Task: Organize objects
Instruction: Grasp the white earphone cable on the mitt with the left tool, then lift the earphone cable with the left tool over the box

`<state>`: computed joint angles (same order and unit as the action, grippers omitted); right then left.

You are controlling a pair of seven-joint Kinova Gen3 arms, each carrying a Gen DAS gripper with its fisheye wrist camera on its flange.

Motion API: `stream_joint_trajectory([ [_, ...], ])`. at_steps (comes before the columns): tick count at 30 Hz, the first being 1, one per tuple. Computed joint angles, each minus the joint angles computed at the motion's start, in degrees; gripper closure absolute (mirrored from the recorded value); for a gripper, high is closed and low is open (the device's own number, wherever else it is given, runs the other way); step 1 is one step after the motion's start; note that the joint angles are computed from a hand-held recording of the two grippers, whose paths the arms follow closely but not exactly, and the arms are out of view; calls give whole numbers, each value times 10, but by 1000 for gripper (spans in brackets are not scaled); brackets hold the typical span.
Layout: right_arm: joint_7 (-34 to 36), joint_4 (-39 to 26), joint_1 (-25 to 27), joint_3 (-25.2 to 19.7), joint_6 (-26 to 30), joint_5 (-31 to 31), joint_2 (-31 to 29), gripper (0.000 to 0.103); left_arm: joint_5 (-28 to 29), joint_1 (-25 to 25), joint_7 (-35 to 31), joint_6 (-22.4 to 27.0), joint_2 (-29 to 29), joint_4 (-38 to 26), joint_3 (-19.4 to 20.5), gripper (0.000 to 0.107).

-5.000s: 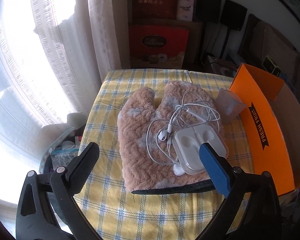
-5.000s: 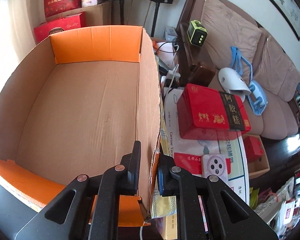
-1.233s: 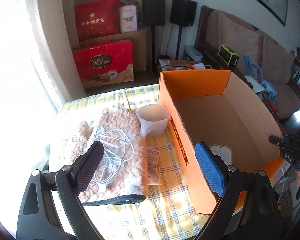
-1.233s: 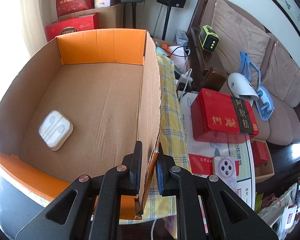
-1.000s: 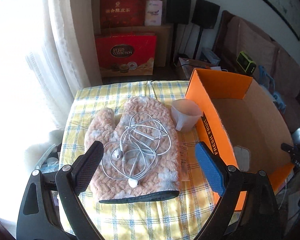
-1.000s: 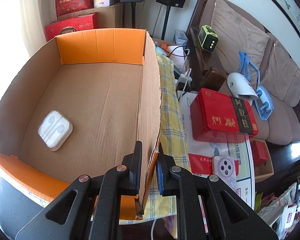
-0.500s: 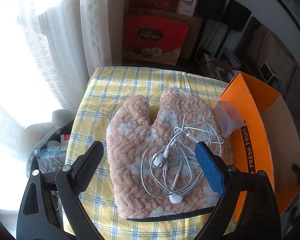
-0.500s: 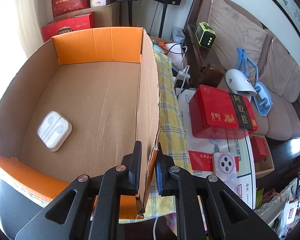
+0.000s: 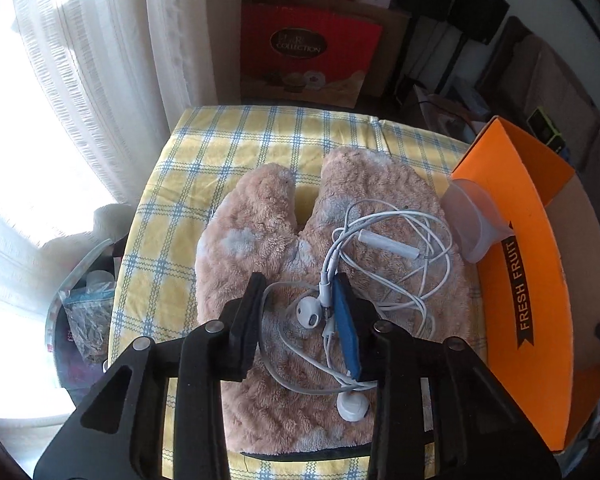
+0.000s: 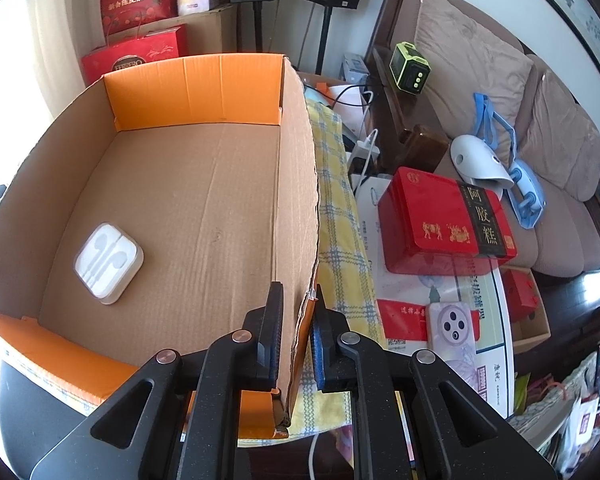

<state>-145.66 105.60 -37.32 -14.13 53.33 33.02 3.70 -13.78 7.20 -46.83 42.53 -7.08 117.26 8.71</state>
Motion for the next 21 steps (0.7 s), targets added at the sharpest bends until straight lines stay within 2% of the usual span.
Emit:
stream_joint_trajectory([
  [1, 0, 0, 0, 0, 0, 0, 0, 92, -14, 0, 13, 3, -2, 0, 7, 85],
  [2, -1, 1, 0, 0, -1, 0, 0, 92, -20, 1, 18, 4, -4, -1, 11, 94],
  [6, -1, 1, 0, 0, -1, 0, 0, 92, -7, 3, 13, 1, -23, 0, 7, 101],
  [13, -3, 1, 0, -1, 0, 2, 0, 92, 14, 5, -14, 4, -63, -17, 21, 101],
  [21, -3, 1, -1, -1, 0, 2, 0, 92, 67, 22, -70, -1, -101, -57, 38, 101],
])
